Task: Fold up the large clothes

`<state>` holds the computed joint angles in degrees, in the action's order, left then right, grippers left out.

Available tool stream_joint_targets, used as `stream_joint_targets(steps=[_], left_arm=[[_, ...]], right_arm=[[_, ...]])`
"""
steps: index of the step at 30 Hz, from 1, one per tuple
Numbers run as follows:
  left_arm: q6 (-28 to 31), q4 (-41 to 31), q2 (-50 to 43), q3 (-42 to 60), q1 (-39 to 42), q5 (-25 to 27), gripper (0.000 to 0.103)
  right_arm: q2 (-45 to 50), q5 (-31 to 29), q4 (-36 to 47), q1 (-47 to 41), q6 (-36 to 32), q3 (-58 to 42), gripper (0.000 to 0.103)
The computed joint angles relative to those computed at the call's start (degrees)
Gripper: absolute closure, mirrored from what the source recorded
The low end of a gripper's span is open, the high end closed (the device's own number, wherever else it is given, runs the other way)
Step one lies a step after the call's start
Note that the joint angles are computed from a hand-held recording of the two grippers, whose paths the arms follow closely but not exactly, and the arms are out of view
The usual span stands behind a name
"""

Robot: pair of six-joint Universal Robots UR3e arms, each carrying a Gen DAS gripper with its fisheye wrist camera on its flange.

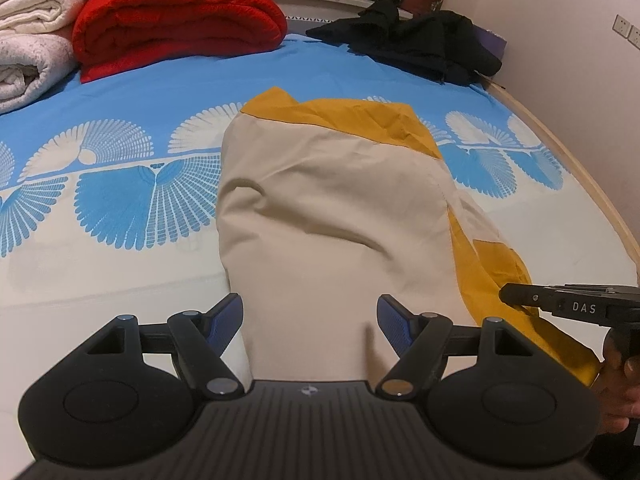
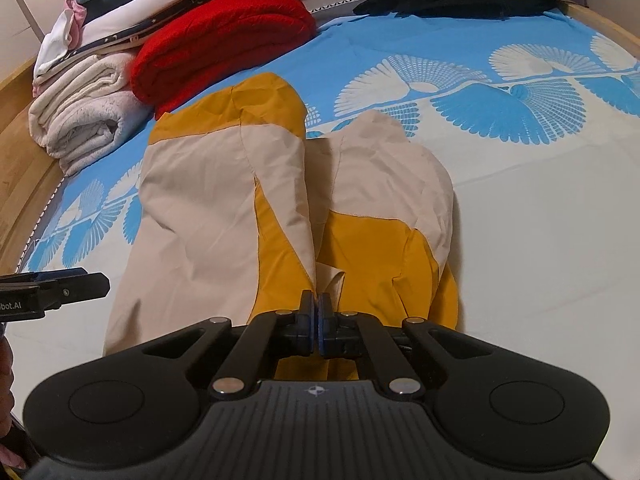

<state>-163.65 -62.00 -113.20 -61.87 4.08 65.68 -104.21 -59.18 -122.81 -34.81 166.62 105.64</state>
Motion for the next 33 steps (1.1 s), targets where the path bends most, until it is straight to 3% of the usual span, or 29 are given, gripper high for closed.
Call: stream_joint_targets(steps=[6, 10, 13, 15, 17, 18, 19, 21, 26, 27, 28, 30, 33], left_arm=[[-0.26, 0.04, -0.05, 0.05, 0.11, 0.05, 0.024], [-1.24, -0.42, -0.45, 0.73, 0.23, -0.67, 0.024], [-2.03, -1.23, -1.6, 2.54, -0.37, -0.81, 0.024], [-2.35, -1.06, -2.38, 3.6, -1.0, -0.56, 0.024], [-3.08, -0.84, -3.05, 4.34, -1.68, -0.02, 0.024], [-3.5, -0.59, -3.16, 4.31, -1.92, 0.21, 0.024], [-3.91, -0.33, -3.17, 4.11, -2.21, 0.59, 0.024], [-4.22, -0.1, -3.2, 3.81, -2.8, 1.49, 0.024], [-3.58, 0.55, -2.69, 2.46, -3.17, 2.58, 0.024], [-3.52, 0.34, -2.83, 2.74, -3.01, 2.42, 0.024], [-3.5, 0.2, -3.02, 3.05, -2.9, 2.31, 0.024], [-3.42, 0.0, -3.46, 3.76, -2.79, 2.1, 0.024], [-4.02, 0.17, -3.89, 4.29, -2.89, 1.72, 0.024]], right_arm=[[-1.59, 1.32, -1.39, -1.4, 0.65, 1.03, 0.103], [-10.09, 10.4, -5.96, -12.92, 4.4, 5.97, 0.103], [-10.84, 12.86, 5.5, -20.48, 0.69, 3.68, 0.103], [-9.07, 16.74, 17.36, -22.68, -7.49, 0.32, 0.103], [-8.72, 16.27, 18.15, -20.28, -10.37, -0.14, 0.099], [-8.21, 14.9, 16.58, -17.92, -9.88, -0.15, 0.094], [-6.84, 13.63, 15.35, -15.36, -8.88, -0.55, 0.069], [-3.84, 11.47, 13.03, -11.12, -5.87, -1.19, 0.039], [3.53, 2.53, 11.42, 0.0, -1.44, -5.26, 0.047], [3.66, 1.41, 10.51, 1.1, -1.56, -4.86, 0.064], [2.84, 2.16, 10.01, 1.03, -2.47, -3.99, 0.09], [0.09, 5.1, 8.23, -0.68, -4.19, -1.82, 0.097], [-9.07, 17.65, 12.0, -11.51, -7.56, 1.41, 0.099]])
